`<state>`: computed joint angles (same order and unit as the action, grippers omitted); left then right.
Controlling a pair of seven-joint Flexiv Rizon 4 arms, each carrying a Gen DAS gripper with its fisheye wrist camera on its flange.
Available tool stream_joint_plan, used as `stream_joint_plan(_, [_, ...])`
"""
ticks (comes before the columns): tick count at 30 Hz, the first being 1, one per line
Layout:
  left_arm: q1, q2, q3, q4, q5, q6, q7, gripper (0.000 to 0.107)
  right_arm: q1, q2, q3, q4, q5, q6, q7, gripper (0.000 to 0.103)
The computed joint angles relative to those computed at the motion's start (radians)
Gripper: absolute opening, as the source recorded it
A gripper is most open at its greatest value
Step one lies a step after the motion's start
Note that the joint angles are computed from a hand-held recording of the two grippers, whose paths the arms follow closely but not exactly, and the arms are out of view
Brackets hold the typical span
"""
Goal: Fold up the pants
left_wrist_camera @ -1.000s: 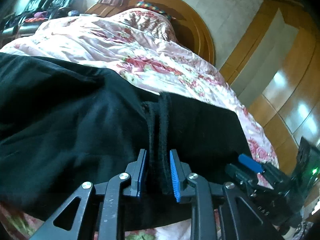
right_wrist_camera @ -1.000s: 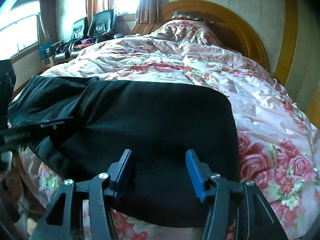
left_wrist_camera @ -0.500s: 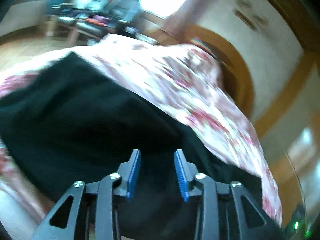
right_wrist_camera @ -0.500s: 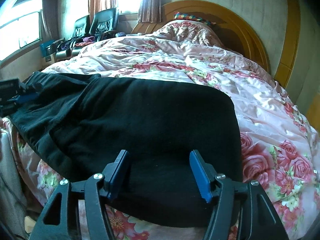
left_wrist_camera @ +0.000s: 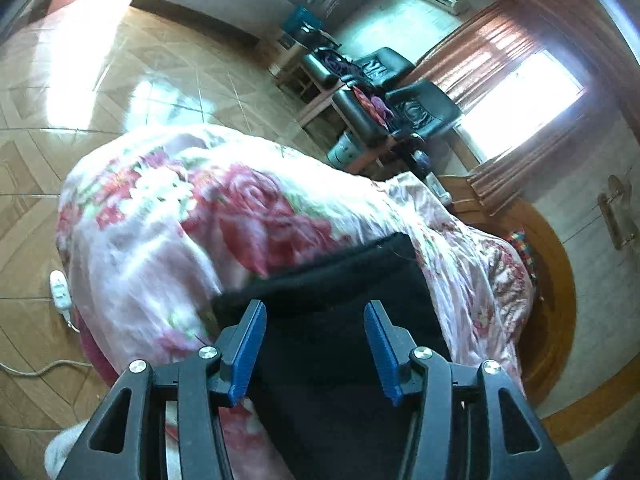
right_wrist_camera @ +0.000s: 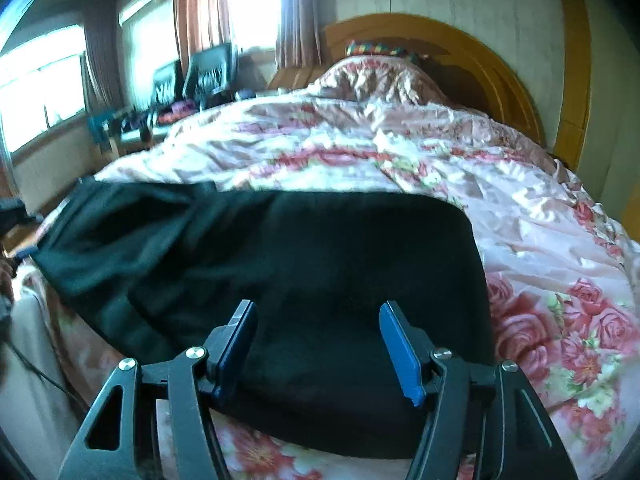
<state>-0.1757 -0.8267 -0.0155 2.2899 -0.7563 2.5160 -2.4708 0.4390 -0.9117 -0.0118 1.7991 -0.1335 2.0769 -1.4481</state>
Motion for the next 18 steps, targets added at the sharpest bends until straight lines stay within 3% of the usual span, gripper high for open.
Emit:
stream_joint_plan(3, [-0.079, 0.001, 0.017, -0.023, -0.152, -0.023, 0.105, 0.052, -0.052, -0.001, 0.062, -0.003, -0.073, 0.027, -0.002, 0.057])
stream_joint_plan(7, [-0.147, -0.003, -0.003, -0.054, -0.364, -0.023, 0.251, 0.052, -0.104, -0.013, 0.130, -0.031, -0.202, -0.046, 0.016, 0.053])
stream_joint_plan(11, [-0.091, 0.017, -0.019, -0.016, -0.282, -0.062, 0.228, 0.052, -0.126, -0.037, 0.174, -0.084, -0.281, -0.198, 0.030, 0.052])
stream_joint_plan(14, [-0.080, 0.028, -0.021, -0.021, -0.268, -0.127, 0.259, 0.053, -0.119, -0.048, 0.173, -0.093, -0.267, -0.198, 0.037, 0.053])
stream_joint_plan(18, [-0.079, 0.035, -0.017, 0.005, -0.216, -0.111, 0.157, 0.053, -0.152, -0.055, 0.206, -0.093, -0.280, -0.195, 0.040, 0.053])
